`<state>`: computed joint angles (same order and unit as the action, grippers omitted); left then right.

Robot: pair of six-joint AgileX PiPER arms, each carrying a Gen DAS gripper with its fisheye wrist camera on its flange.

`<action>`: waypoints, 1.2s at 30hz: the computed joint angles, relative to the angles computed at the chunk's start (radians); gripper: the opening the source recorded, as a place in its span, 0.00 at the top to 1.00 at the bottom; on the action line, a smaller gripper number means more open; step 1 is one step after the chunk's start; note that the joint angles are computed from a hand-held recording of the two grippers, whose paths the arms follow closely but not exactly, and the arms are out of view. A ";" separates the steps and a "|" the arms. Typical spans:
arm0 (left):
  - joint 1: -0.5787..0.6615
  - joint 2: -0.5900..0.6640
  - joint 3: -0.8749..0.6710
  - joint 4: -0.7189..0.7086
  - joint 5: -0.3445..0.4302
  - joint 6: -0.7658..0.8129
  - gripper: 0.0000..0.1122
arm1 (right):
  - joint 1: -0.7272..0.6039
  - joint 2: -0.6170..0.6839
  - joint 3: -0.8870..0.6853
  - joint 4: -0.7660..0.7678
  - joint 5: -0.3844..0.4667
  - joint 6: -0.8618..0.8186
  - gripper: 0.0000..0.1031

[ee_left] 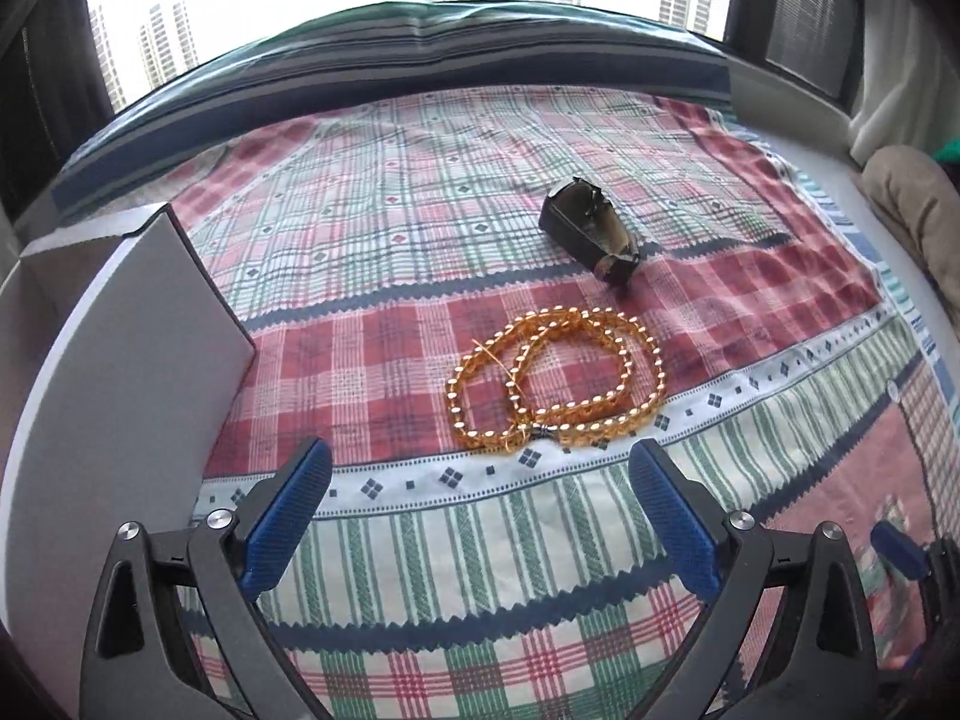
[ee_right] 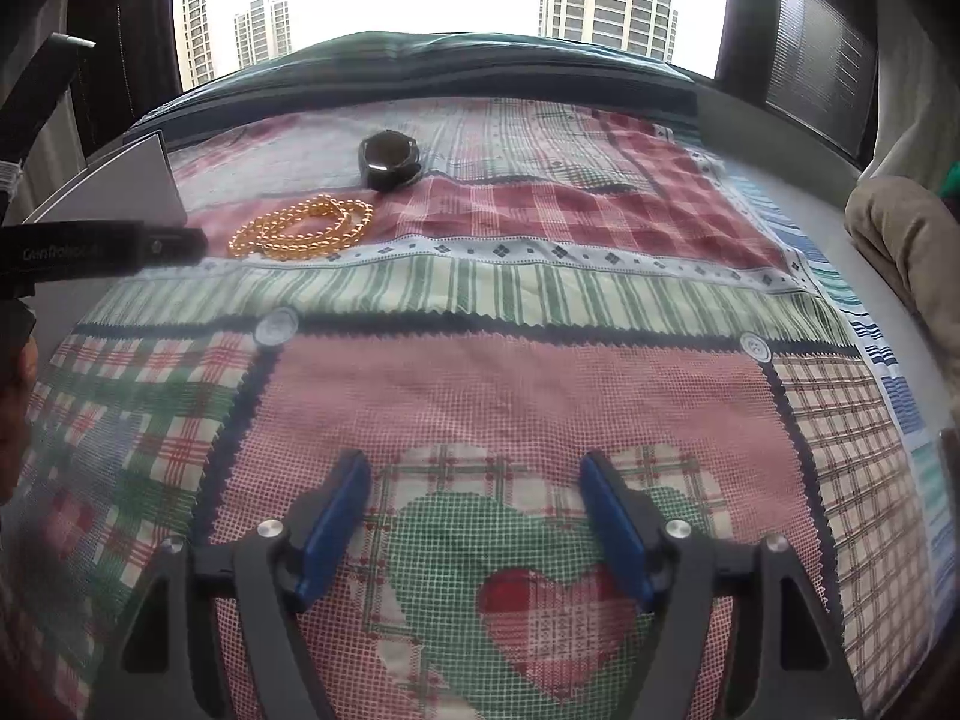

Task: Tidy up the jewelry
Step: 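Grasp the black wristwatch with the left tool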

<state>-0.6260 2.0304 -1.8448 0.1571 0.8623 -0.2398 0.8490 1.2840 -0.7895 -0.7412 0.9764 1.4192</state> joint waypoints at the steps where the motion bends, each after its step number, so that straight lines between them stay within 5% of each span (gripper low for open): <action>1: -0.005 0.032 -0.050 0.031 0.030 -0.025 0.22 | 0.007 0.003 -0.004 -0.002 0.012 0.009 0.28; 3: 0.002 0.024 -0.039 0.033 0.026 -0.053 0.22 | 0.005 0.002 -0.004 0.000 0.011 0.009 0.28; 7: 0.055 -0.143 0.233 -0.117 -0.093 0.048 0.17 | -0.032 -0.030 0.015 0.029 -0.044 -0.020 0.24; 11: 0.054 -0.315 0.519 -0.014 -0.233 -0.031 0.15 | -0.232 -0.022 -0.102 0.229 -0.205 -0.319 0.23; 17: 0.111 -0.390 0.709 -0.052 -0.334 -0.001 0.14 | -0.431 0.368 -0.502 0.439 -0.344 -0.701 0.25; 18: 0.126 -0.404 0.731 -0.094 -0.363 0.045 0.14 | -0.433 0.438 -0.558 0.464 -0.327 -0.742 0.31; 19: 0.148 -0.417 0.749 -0.176 -0.384 0.126 0.10 | -0.414 0.505 -0.607 0.453 -0.289 -0.747 0.60; 20: 0.167 -0.413 0.748 -0.236 -0.382 0.176 0.10 | -0.387 0.540 -0.623 0.403 -0.265 -0.724 0.68; 21: 0.175 -0.412 0.750 -0.257 -0.387 0.194 0.10 | -0.352 0.537 -0.626 0.312 -0.236 -0.700 0.85; 23: 0.171 -0.407 0.747 -0.242 -0.380 0.188 0.10 | -0.320 0.514 -0.586 0.251 -0.223 -0.657 0.86; 25: 0.147 -0.398 0.733 -0.167 -0.359 0.130 0.10 | -0.343 0.424 -0.507 0.295 -0.238 -0.659 1.00; 29: 0.107 -0.359 0.645 -0.180 -0.294 0.154 0.10 | -0.362 0.165 -0.289 0.321 -0.209 -0.670 0.99; 32: 0.086 -0.271 0.456 -0.207 -0.215 0.176 0.10 | -0.320 -0.034 -0.100 0.234 -0.180 -0.562 0.93; 34: 0.072 -0.167 0.256 -0.206 -0.145 0.153 0.10 | -0.230 -0.147 0.015 0.119 -0.111 -0.390 0.27; 36: 0.055 -0.050 0.057 -0.179 -0.121 0.112 0.10 | -0.163 -0.255 0.134 0.027 -0.102 -0.252 0.21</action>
<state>-0.5712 1.9800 -1.7883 -0.0222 0.7417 -0.1282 0.6864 1.0288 -0.6558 -0.7143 0.8740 1.1676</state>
